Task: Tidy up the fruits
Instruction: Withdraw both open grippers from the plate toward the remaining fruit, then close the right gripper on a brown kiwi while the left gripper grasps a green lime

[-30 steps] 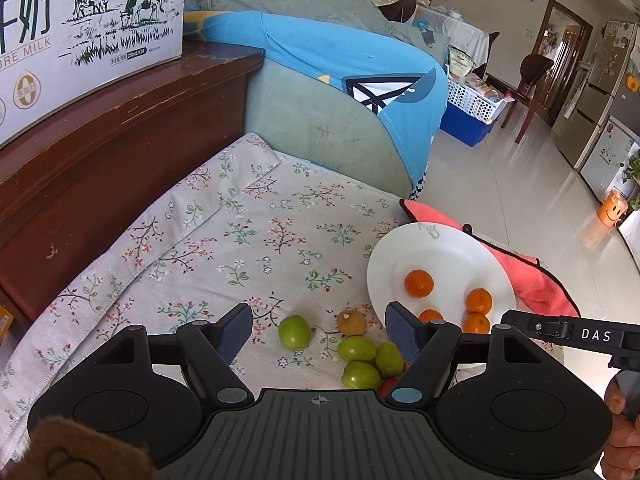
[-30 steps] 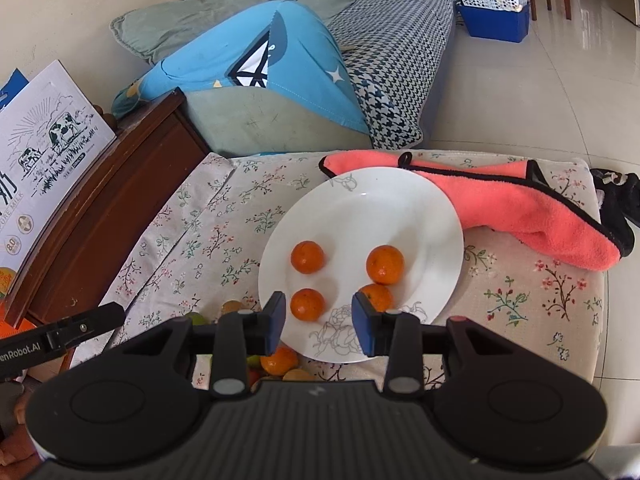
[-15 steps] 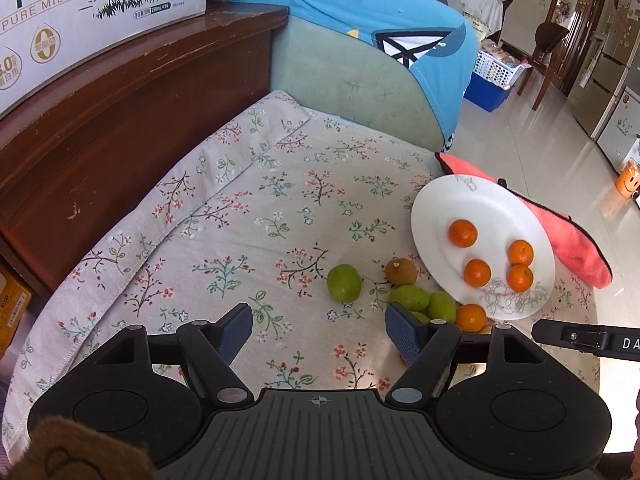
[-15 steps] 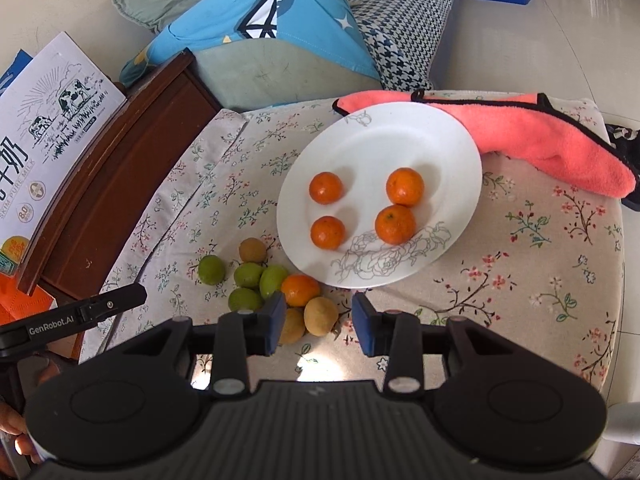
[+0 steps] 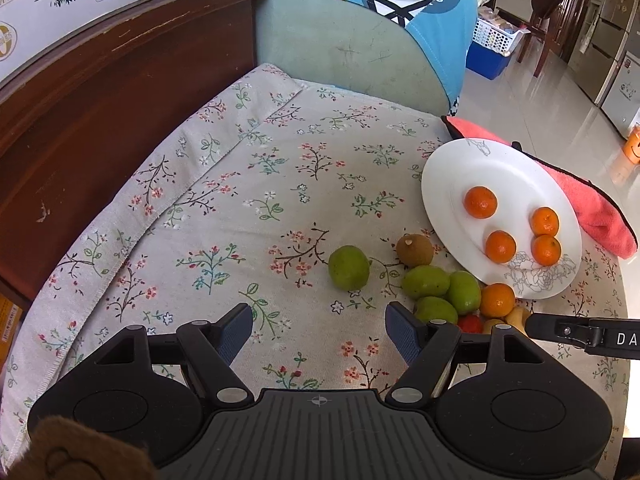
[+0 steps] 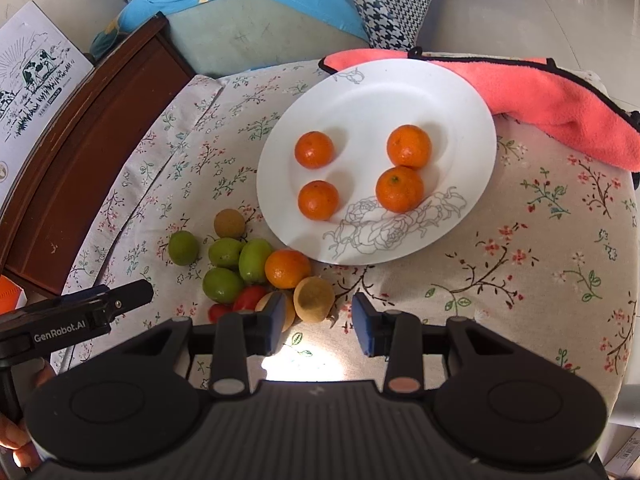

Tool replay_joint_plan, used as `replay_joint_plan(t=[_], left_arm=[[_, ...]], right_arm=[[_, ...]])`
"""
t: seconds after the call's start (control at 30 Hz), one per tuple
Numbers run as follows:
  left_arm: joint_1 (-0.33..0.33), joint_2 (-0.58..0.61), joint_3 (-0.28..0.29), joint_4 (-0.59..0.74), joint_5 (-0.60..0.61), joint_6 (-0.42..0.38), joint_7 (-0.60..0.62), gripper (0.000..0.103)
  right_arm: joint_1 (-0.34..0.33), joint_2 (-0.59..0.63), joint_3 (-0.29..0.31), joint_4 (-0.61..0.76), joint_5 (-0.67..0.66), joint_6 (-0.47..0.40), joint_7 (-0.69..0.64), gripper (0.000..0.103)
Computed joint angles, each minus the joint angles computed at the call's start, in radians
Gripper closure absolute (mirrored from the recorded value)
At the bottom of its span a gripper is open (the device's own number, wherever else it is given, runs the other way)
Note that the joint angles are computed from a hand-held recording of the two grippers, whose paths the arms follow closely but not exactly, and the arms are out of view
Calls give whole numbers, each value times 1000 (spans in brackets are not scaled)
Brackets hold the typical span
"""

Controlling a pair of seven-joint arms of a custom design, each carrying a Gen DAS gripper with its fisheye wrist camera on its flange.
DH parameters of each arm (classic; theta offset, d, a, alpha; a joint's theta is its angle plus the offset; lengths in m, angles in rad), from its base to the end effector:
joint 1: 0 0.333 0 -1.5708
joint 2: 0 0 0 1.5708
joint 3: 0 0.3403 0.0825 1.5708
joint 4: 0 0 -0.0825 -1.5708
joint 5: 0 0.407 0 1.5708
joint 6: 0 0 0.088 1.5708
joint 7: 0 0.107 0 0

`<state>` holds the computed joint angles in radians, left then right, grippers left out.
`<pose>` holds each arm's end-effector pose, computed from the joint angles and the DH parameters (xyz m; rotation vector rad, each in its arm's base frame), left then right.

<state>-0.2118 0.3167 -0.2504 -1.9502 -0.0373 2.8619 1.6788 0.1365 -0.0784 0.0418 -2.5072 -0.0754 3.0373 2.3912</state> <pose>0.6170 -0.2902 0.3996 -1.4101 2.3812 -0.7822 0.5081 0.0975 0.3871 -1.2272 2.2408 -0.2687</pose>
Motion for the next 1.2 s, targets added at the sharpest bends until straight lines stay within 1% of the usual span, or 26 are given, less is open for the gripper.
replay_joint_plan(t=[0.1, 0.23, 0.37, 0.43, 0.67, 0.77, 0.83, 0.87, 0.9, 0.93, 1.0, 1.07, 1.1, 1.13, 1.2], left_arm=[[-32, 26, 31, 25, 46, 11, -40, 30], [-42, 65, 38, 61, 79, 27, -60, 30], [-48, 95, 38, 85, 105, 57, -54, 30], [-58, 108, 47, 97, 121, 68, -58, 30], [-83, 159, 70, 144, 160, 69, -86, 32], [-64, 174, 46, 156, 149, 62, -68, 38], [-50, 183, 26, 165, 134, 48, -47, 45], [-48, 185, 23, 166, 129, 44, -41, 50], [-45, 187, 18, 168, 124, 41, -34, 54], [-43, 188, 15, 167, 119, 42, -27, 56], [-33, 188, 4, 162, 107, 53, -8, 65], [-24, 187, -6, 161, 91, 52, 4, 70], [-17, 186, -14, 160, 80, 51, 14, 74], [-12, 186, -20, 158, 72, 51, 23, 76], [-11, 182, -22, 155, 62, 50, 33, 76]], right_arm=[[-24, 11, 16, 14, -77, -14, 81, 65], [-24, 30, 12, 36, -134, -36, 149, 65], [-13, 44, 0, 52, -168, -53, 187, 65], [-6, 48, -6, 56, -164, -56, 185, 65], [5, 62, -18, 72, -192, -68, 210, 65], [9, 67, -20, 78, -210, -73, 220, 66], [12, 68, -22, 81, -223, -78, 224, 68], [13, 69, -23, 81, -225, -77, 224, 69], [15, 69, -23, 81, -218, -74, 216, 72], [17, 70, -23, 81, -199, -72, 198, 74], [19, 72, -24, 83, -195, -75, 192, 76], [21, 73, -25, 83, -188, -74, 184, 77], [21, 72, -25, 82, -185, -72, 182, 77], [22, 72, -26, 82, -183, -72, 179, 77], [22, 71, -26, 81, -179, -71, 175, 78]])
